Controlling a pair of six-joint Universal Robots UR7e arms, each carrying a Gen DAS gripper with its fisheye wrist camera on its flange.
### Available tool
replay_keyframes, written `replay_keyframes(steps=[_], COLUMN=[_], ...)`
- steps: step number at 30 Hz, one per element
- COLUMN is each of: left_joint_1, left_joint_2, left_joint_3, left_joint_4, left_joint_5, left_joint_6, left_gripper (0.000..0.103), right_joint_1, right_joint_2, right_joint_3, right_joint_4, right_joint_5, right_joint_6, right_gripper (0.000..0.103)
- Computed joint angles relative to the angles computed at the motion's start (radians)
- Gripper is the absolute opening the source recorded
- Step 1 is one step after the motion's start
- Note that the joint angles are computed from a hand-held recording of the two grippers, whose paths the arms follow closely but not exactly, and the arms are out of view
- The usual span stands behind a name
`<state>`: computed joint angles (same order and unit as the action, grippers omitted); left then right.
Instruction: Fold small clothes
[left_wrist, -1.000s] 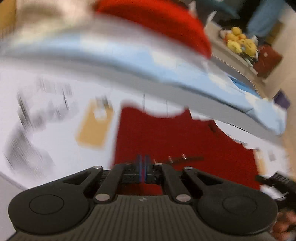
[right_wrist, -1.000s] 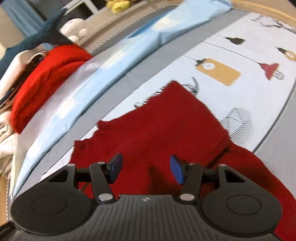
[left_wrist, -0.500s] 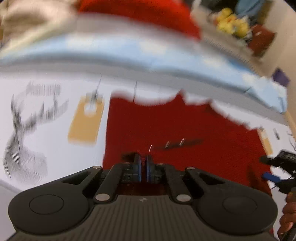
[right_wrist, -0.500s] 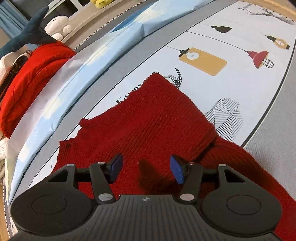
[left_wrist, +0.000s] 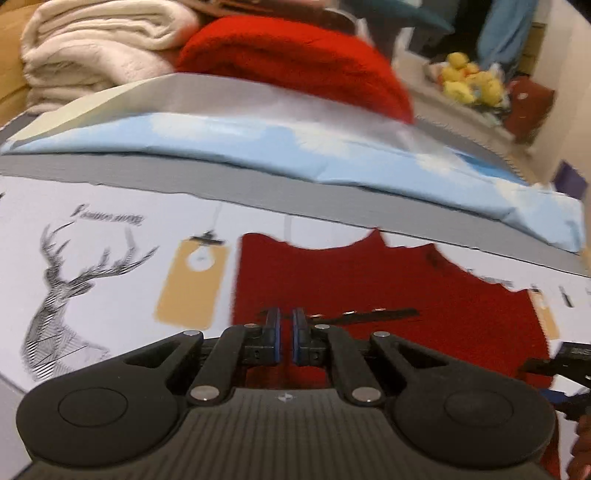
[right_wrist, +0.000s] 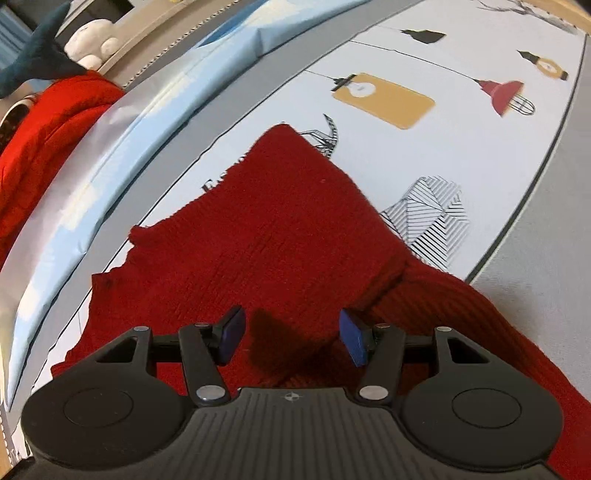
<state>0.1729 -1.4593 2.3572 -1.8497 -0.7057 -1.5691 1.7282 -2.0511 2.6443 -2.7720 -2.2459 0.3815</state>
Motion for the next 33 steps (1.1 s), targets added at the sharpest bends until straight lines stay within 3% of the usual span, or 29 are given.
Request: replay_keyframes(steps=[2, 4, 7, 10, 12, 14, 15, 16, 18, 23, 26, 30, 33], left_joint_1=[0.034, 0.096, 0.089, 0.051, 0.080, 0.130, 0.124, 0.116, 0.078, -0.027, -0.090, -0.223, -0.335], left_joint_2=[0.010, 0.037, 0.032, 0.017, 0.024, 0.024, 0.014, 0.010, 0.000, -0.062, -0.073, -0.114, -0.139], left_joint_3=[0.016, 0.007, 0.001, -0.005, -0.014, -0.020, -0.021, -0.037, -0.076, -0.116, -0.140, -0.179, -0.218], left_joint_4=[-0.073, -0.076, -0.046, -0.015, -0.008, -0.009, 0.012, 0.059, 0.149, 0.271, 0.344, 0.525, 0.668], left_joint_5=[-0.058, -0.165, -0.148, -0.083, -0.124, -0.217, -0.216, -0.210, -0.169, -0.080, -0.051, -0.073, -0.156], left_joint_6=[0.043, 0.037, 0.000, 0.000, 0.003, 0.019, -0.005, -0.029, -0.043, -0.079, -0.084, -0.140, -0.242], left_gripper=[0.007, 0.007, 0.007, 0.012, 0.012, 0.024, 0.030, 0.029, 0.029, 0.029, 0.029, 0.030, 0.032], right_joint_1=[-0.002, -0.024, -0.062, -0.010, -0.015, -0.076, -0.123, -0.131, -0.048, 0.121, 0.238, 0.395, 0.582], right_joint_2=[0.004, -0.002, -0.023, -0.006, -0.001, -0.037, -0.070, -0.084, -0.070, -0.081, -0.083, -0.139, -0.193], right_joint_3=[0.000, -0.001, -0.003, -0.004, -0.007, -0.009, -0.002, 0.000, -0.033, -0.085, -0.120, -0.188, -0.252], right_joint_4=[-0.005, 0.017, 0.078, 0.024, 0.011, 0.089, 0.119, 0.121, 0.181, 0.190, 0.218, 0.348, 0.514], right_joint_5=[0.001, 0.017, 0.027, -0.007, 0.003, 0.039, 0.074, 0.083, 0.008, -0.074, -0.178, -0.269, -0.371], right_joint_6=[-0.014, -0.015, 0.019, -0.009, -0.047, -0.013, -0.004, -0.004, 0.054, 0.071, 0.082, 0.158, 0.254], right_gripper=[0.058, 0.058, 0.058, 0.058, 0.058, 0.058, 0.057, 0.056, 0.057, 0.056, 0.056, 0.056, 0.056])
